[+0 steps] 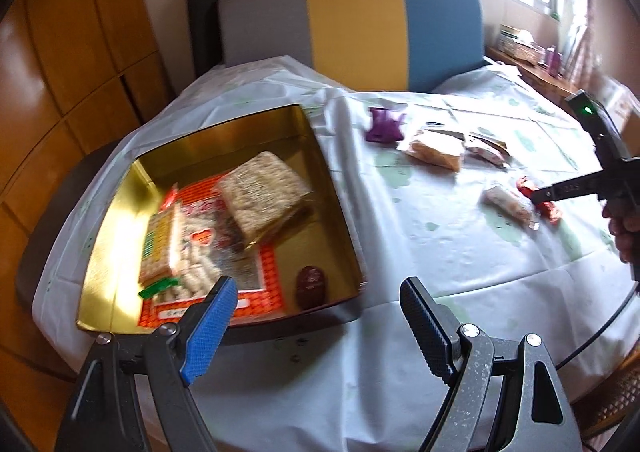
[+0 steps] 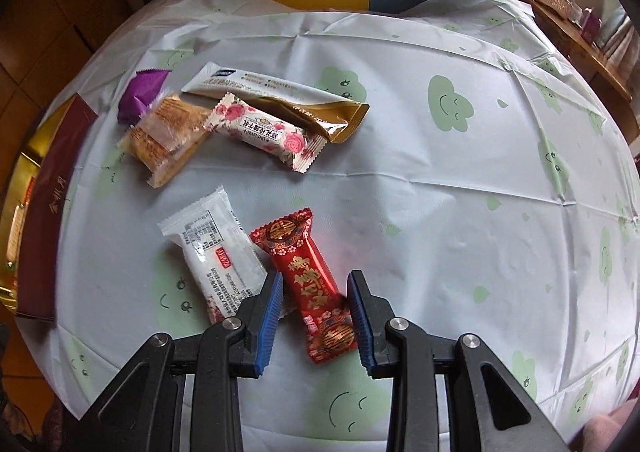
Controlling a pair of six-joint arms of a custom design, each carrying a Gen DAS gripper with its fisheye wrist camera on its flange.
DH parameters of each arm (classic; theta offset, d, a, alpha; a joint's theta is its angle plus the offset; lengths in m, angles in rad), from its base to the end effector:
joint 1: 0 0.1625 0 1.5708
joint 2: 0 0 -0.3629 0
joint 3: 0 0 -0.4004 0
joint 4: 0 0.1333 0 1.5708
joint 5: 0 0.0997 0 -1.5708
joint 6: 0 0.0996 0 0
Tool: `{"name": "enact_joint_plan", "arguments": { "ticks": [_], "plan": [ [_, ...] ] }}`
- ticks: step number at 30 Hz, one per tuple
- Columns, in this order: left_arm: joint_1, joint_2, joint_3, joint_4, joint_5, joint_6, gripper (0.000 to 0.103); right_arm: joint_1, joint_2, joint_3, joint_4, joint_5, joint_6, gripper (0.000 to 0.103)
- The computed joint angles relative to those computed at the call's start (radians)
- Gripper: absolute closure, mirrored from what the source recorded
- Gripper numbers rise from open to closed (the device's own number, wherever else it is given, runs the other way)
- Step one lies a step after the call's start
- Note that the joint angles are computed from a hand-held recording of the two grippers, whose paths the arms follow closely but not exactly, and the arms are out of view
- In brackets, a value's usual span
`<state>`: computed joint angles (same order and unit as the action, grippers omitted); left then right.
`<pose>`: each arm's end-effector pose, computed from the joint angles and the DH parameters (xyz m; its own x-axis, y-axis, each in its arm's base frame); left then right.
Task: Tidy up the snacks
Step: 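Move the right gripper to the red candy bar and grasp it, then grasp the white pastry packet with the left gripper while the right holds the candy bar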
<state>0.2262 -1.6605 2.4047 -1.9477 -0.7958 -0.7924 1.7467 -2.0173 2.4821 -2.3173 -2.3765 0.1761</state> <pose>-0.2756 -0.2717 0.1505 -0.5882 0.3794 -0.7142 0.6989 0.6828 -0.2129 0.1158 -0.3005 0.2718 -0.7354 0.2407 0.6335 -0.0399 0.9178 -0.3951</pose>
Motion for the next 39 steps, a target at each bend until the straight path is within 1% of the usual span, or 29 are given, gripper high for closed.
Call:
{"name": "enact_joint_plan", "arguments": {
  "ticks": [1,3,6,11,13,19,21,22,25,26,33,39],
  "plan": [
    [0.001,0.016,-0.005,-0.023,-0.011,0.019,0.019,0.007,0.004,0.000,-0.004,-0.008,-0.007,0.081],
    [0.004,0.045,-0.014,-0.056,-0.022,0.046,0.019,0.023,0.014,-0.004,0.008,-0.029,-0.009,0.081],
    [0.015,0.107,-0.038,-0.113,-0.046,0.089,0.019,0.038,0.025,-0.008,0.028,-0.072,0.018,0.081],
    [0.042,0.228,-0.094,-0.194,-0.095,0.159,0.019,0.022,-0.006,-0.024,0.131,-0.105,0.122,0.080],
    [0.055,0.286,-0.124,-0.224,-0.115,0.180,0.019,0.015,-0.016,-0.029,0.160,-0.110,0.145,0.080],
    [0.110,0.451,-0.233,-0.287,-0.211,0.226,0.020,-0.003,-0.024,-0.039,0.187,-0.097,0.152,0.080],
    [0.126,0.504,-0.273,-0.301,-0.235,0.226,0.024,-0.010,-0.032,-0.040,0.194,-0.092,0.156,0.080],
    [0.138,0.536,-0.300,-0.306,-0.259,0.224,0.025,-0.013,-0.036,-0.041,0.197,-0.090,0.157,0.080],
    [0.166,0.615,-0.365,-0.314,-0.303,0.207,0.025,-0.039,-0.058,-0.036,0.188,-0.078,0.132,0.080],
    [0.171,0.638,-0.384,-0.317,-0.313,0.201,0.025,-0.046,-0.048,-0.038,0.173,-0.075,0.127,0.080],
    [0.185,0.768,-0.499,-0.293,-0.323,0.163,0.025,-0.083,-0.083,-0.048,0.184,-0.057,0.126,0.080],
    [0.212,0.818,-0.560,-0.270,-0.358,0.105,0.024,-0.119,-0.112,-0.054,0.177,-0.034,0.108,0.080]
  ]
}}
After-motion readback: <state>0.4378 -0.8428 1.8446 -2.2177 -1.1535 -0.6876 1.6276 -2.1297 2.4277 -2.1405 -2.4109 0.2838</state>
